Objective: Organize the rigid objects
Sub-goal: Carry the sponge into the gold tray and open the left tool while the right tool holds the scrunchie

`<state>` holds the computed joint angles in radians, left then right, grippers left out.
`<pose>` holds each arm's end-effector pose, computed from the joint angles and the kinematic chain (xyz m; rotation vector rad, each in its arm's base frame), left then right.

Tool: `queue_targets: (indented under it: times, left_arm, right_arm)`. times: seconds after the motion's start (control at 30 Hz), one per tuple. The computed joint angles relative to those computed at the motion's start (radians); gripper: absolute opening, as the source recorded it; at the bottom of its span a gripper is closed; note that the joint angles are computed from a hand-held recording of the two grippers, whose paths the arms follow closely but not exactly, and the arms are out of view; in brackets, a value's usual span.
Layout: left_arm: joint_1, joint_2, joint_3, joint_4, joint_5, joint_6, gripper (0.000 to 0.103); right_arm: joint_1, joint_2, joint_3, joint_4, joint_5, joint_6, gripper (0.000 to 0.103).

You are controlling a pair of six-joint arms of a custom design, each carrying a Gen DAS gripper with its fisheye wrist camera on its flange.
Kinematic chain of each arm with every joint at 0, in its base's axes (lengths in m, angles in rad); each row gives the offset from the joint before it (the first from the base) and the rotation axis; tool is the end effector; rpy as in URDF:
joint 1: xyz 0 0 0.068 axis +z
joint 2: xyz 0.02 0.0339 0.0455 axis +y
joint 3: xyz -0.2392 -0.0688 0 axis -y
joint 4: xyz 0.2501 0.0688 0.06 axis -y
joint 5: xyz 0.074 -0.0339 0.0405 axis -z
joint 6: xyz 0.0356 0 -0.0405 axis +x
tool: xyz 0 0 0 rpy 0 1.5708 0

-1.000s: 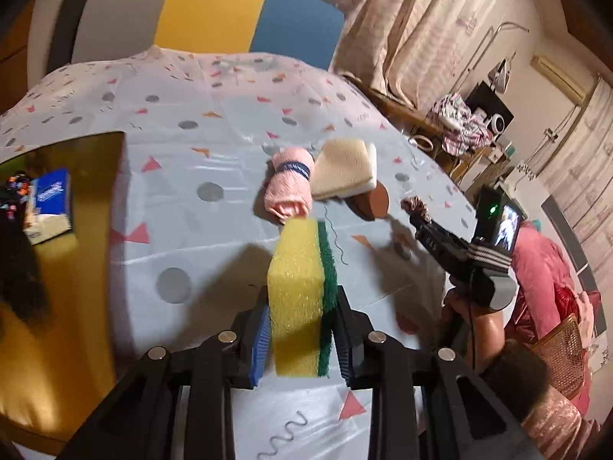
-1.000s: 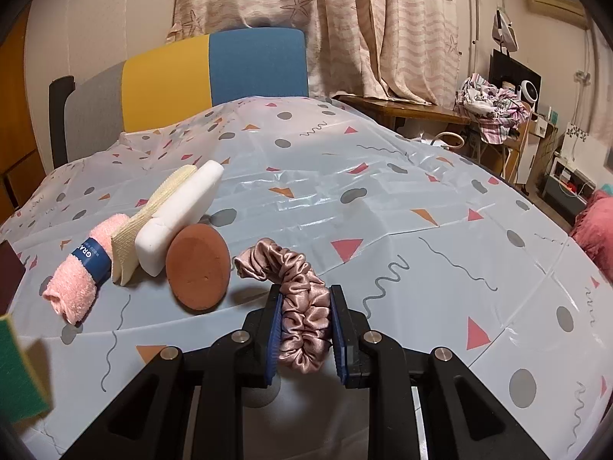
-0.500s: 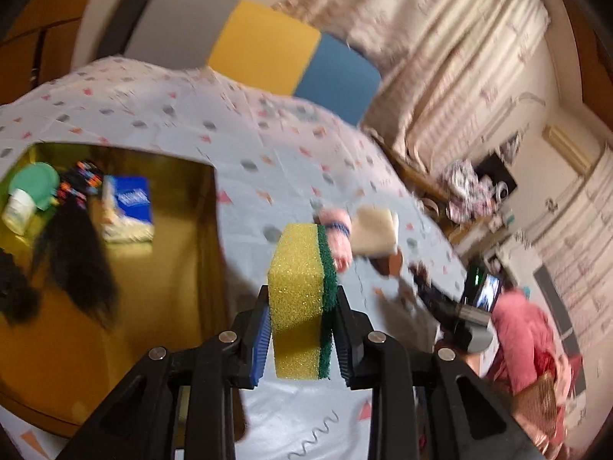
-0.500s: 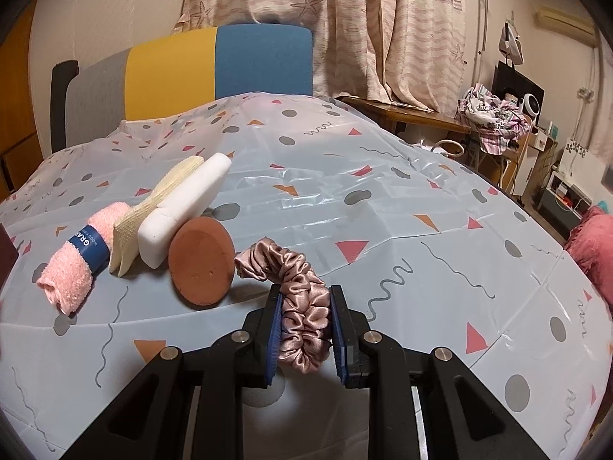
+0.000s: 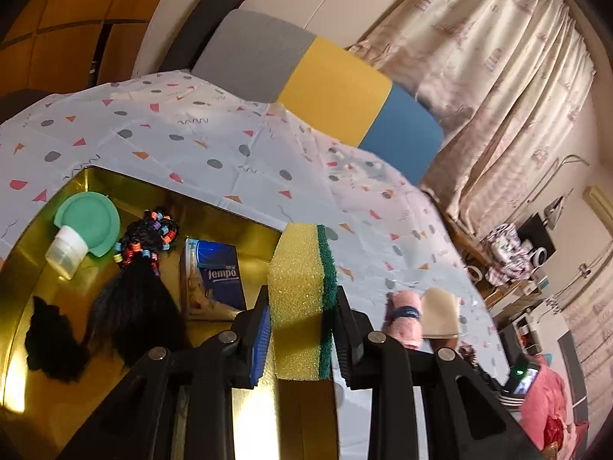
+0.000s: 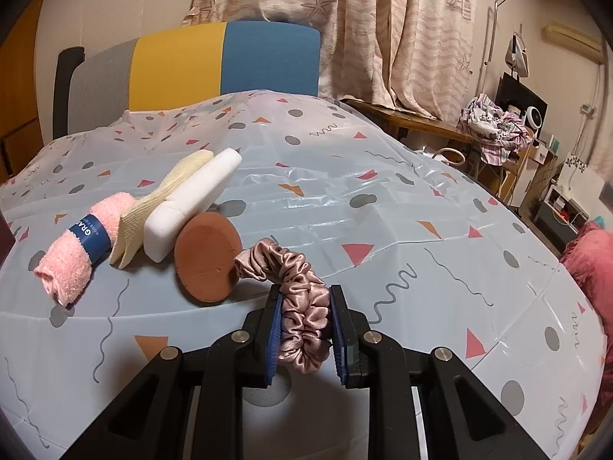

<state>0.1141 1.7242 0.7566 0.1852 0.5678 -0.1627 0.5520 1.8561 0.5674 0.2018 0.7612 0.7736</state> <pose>0.3217 0.0176 0.1046 -0.0405 2.2988 -0.6888 0.2351 0.1160 0.0312 0.4765 2.2443 -0.3734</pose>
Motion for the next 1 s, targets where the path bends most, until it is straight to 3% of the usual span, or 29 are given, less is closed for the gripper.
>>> queue_targets:
  times: [0.17,0.23,0.27,0.43,0.57,0.7,0.8,1.0]
  left_arm:
    - [-0.069,0.125,0.117,-0.056,-0.089,0.026,0.032]
    - [-0.092,0.175,0.180,-0.137,-0.112,0.057,0.048]
    - [-0.099,0.178,0.185,-0.152,-0.128,0.067,0.048]
    - [-0.079,0.089,0.084,-0.121,-0.113,0.107,0.059]
    - [-0.032,0.003,0.003,-0.107,-0.098,0.125,0.059]
    - [0.043,-0.061,-0.058,-0.127,-0.017,0.160,0.059]
    - [0.094,-0.099,-0.094,-0.174,0.039,0.217,0.059]
    - [0.154,-0.188,-0.177,-0.221,0.058,0.333,0.059]
  right_arm:
    - [-0.006,0.008,0.008,-0.009,-0.010,0.001,0.023]
    - [-0.006,0.008,0.008,-0.011,-0.010,0.001,0.023]
    - [-0.006,0.008,0.008,-0.010,-0.009,0.001,0.023]
    - [-0.010,0.010,0.012,-0.013,-0.014,-0.003,0.023]
    - [-0.004,0.012,0.017,-0.022,0.001,-0.002,0.023]
    - [0.022,0.002,0.017,-0.038,0.035,0.008,0.023]
    - [0.024,-0.007,0.020,-0.044,0.016,-0.013,0.023]
    - [0.070,-0.057,0.013,-0.081,-0.031,-0.004,0.023]
